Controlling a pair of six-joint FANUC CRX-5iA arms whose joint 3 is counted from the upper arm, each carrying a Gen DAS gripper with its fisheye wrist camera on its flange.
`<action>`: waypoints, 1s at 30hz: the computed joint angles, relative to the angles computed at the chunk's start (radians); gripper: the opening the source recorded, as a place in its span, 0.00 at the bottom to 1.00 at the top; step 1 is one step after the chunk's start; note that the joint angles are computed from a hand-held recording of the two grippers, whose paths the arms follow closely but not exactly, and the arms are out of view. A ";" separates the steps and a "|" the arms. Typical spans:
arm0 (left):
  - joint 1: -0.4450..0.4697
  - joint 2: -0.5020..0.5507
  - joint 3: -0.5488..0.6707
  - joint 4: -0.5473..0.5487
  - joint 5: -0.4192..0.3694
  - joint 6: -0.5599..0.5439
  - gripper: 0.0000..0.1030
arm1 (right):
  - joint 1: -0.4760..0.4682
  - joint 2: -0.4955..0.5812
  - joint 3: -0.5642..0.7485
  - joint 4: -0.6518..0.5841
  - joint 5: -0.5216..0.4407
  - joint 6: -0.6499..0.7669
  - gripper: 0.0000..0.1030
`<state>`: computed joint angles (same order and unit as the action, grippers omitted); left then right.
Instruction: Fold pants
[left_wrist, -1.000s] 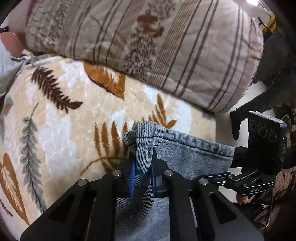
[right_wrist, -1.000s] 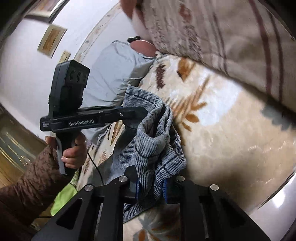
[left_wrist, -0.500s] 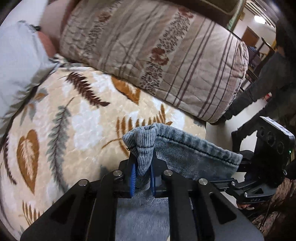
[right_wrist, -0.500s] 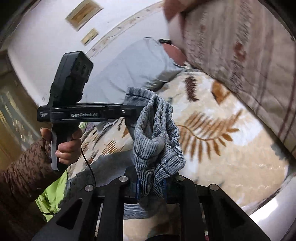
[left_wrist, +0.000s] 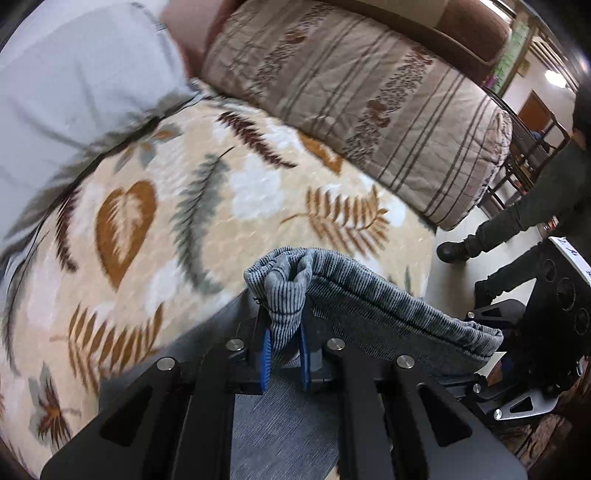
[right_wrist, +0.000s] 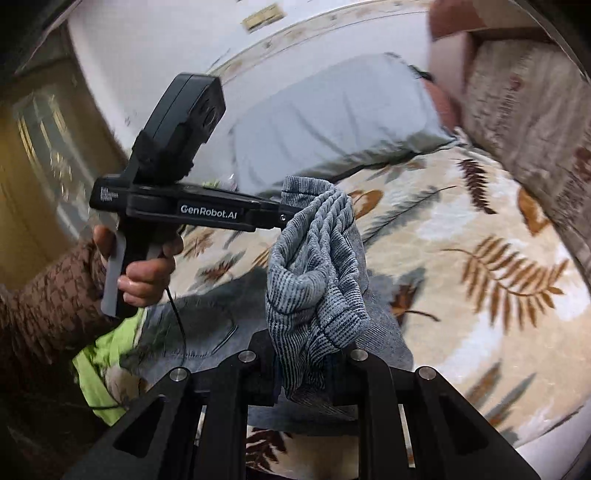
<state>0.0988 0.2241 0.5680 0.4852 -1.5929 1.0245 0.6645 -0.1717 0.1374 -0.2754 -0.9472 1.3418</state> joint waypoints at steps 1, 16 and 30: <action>0.015 -0.016 -0.027 -0.003 0.002 -0.002 0.10 | 0.015 0.000 -0.002 0.010 -0.002 -0.006 0.16; 0.144 -0.126 -0.264 -0.016 0.021 0.006 0.12 | 0.202 0.121 0.058 0.161 -0.090 -0.004 0.16; 0.185 -0.171 -0.335 -0.143 0.009 0.035 0.23 | 0.288 0.180 0.036 0.251 -0.115 -0.002 0.25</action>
<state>0.2836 0.0527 0.2325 0.3418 -1.5836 1.0600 0.9525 0.0078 0.1738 -0.0248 -1.0621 1.3400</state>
